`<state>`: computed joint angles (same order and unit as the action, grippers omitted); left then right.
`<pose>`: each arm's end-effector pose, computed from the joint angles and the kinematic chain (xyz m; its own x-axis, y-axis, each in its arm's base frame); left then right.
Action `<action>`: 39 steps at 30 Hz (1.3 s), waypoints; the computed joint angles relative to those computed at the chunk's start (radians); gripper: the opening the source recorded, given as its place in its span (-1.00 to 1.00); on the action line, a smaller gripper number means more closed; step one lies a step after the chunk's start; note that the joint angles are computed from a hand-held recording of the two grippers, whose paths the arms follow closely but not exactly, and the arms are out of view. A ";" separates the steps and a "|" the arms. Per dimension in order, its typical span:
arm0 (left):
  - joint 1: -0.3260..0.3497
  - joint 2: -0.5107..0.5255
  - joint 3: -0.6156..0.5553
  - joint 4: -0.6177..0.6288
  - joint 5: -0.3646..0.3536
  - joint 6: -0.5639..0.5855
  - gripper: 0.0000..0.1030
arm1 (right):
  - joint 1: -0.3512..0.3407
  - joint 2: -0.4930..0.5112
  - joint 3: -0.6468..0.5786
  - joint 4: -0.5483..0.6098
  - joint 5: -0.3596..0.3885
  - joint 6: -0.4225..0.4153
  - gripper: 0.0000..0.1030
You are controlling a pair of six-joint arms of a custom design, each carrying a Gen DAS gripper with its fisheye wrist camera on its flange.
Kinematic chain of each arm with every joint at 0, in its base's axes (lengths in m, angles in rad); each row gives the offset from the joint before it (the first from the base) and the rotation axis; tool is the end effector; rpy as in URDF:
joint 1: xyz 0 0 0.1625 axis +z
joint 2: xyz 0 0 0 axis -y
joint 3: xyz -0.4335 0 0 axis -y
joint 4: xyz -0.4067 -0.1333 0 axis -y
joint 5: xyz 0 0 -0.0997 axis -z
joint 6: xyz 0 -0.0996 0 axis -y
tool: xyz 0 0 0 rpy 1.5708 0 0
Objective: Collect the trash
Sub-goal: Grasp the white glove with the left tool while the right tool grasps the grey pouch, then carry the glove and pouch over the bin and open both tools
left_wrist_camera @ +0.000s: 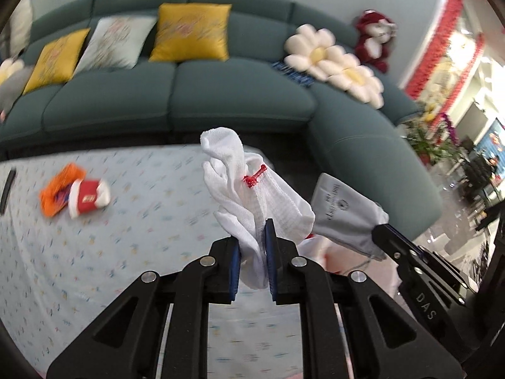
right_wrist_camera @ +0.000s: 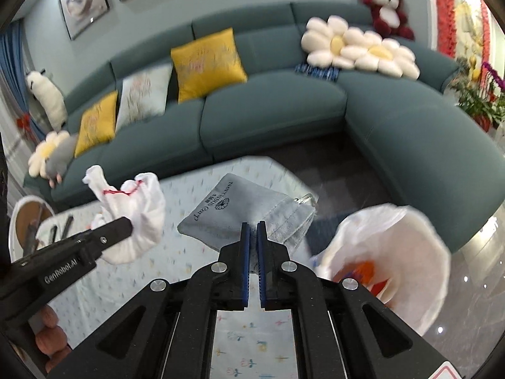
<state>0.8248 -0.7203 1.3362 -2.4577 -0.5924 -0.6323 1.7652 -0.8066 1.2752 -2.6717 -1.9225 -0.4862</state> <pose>-0.3632 -0.7111 0.1866 -0.8388 -0.2441 -0.4866 0.1961 0.6984 -0.6883 0.2514 -0.7643 0.2753 -0.7763 -0.3536 0.5218 -0.5866 0.7084 -0.3927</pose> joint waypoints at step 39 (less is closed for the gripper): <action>-0.062 0.371 -0.476 0.203 -0.115 0.111 0.05 | -0.135 -0.127 0.007 -0.062 -0.038 0.005 -0.60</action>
<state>0.7629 -0.3495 0.8605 -2.2552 -0.7074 -0.5208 1.6302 -0.9341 1.2818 -2.7340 -1.9603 -0.4813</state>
